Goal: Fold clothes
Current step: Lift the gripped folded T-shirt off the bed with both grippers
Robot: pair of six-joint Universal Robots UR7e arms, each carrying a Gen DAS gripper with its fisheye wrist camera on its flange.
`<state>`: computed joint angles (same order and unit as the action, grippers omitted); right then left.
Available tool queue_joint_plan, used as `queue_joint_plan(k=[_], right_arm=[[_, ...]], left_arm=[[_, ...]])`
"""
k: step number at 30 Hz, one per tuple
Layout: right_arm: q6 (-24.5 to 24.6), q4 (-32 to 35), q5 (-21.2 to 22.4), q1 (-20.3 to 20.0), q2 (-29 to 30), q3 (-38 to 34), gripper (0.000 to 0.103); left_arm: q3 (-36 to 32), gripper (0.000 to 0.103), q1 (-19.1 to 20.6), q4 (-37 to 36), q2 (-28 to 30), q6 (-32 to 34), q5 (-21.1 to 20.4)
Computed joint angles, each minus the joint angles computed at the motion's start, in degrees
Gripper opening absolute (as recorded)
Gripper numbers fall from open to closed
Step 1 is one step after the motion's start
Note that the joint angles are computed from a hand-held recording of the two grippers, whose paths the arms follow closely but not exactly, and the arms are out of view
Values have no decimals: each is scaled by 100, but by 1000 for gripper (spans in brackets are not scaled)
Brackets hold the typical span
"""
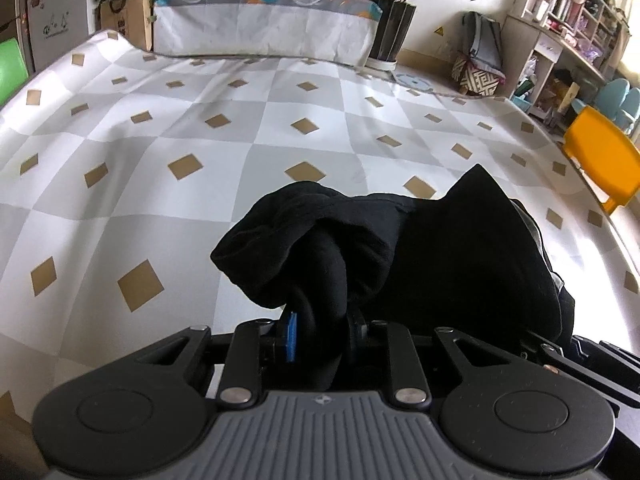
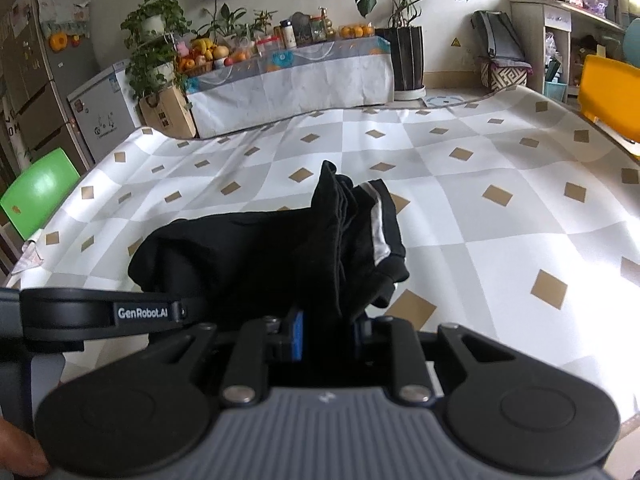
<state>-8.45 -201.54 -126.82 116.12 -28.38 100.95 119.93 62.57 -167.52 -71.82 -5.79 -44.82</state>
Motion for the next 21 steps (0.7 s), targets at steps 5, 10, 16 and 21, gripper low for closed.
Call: queue_joint_plan(k=[5,10,16,21], right_arm=[[-9,-233,-24,99,-153,199,20],[10,-386,-30,188,-286,369,20],[17,-478,-32,291,-430,532,20],[34,-496,-97,378,-517,634,20]], left_arm=[[183,20,-229,-128,-180,48,90],[323,20,-426,-169,-338,85,203],[437,20,-564,-74,-529,-10,254],[514,20,-656,39,-674,-69,257]])
